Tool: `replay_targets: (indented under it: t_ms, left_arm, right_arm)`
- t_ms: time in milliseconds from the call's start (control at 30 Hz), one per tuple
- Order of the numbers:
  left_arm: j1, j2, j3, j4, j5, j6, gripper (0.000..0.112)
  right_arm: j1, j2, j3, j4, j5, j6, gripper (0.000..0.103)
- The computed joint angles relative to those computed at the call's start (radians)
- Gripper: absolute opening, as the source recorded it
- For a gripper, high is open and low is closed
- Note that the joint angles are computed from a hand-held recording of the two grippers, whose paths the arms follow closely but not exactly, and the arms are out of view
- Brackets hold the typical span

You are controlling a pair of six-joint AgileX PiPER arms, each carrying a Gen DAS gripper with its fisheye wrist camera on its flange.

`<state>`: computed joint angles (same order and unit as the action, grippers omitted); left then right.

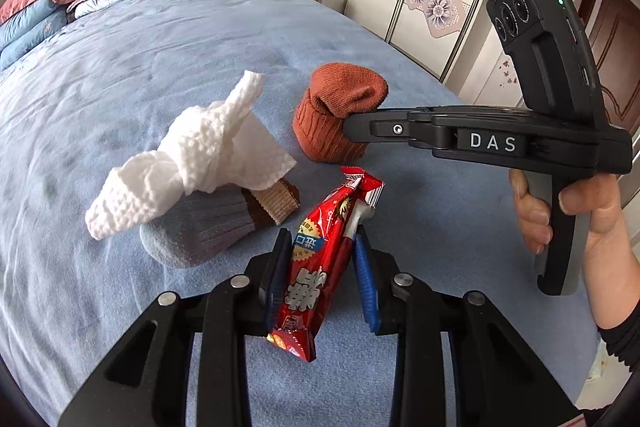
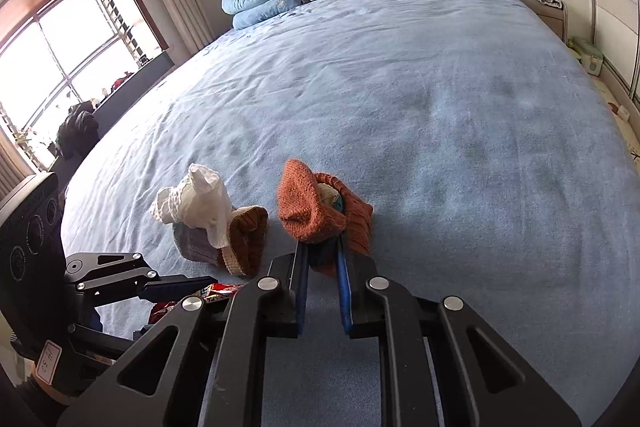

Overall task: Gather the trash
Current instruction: 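Carry the wrapper and orange sock in both tools over the wastebasket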

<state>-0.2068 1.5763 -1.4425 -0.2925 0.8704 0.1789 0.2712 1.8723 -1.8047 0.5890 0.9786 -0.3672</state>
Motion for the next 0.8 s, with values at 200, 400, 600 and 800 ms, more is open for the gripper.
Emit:
replay_targets:
  t_ms: [200, 400, 600, 800]
  left_arm:
    - [-0.009, -0.068, 0.071, -0.034, -0.029, -0.036, 0.03]
    - [-0.09, -0.13, 0.084, -0.01, -0.03, -0.111, 0.029]
    - [-0.274, -0.119, 0.025, 0.128, -0.005, -0.269, 0.029]
    - [-0.457, -0.024, -0.099, 0.23, 0.029, -0.394, 0.029]
  right_arm:
    - [-0.036, -0.095, 0.104, 0.035, -0.028, -0.03, 0.012]
    - [-0.142, -0.256, 0.284, 0.157, -0.008, -0.132, 0.012]
    - [-0.322, -0.427, 0.444, 0.248, 0.089, -0.248, 0.012]
    - [-0.609, -0.562, 0.566, 0.322, 0.233, -0.393, 0.012]
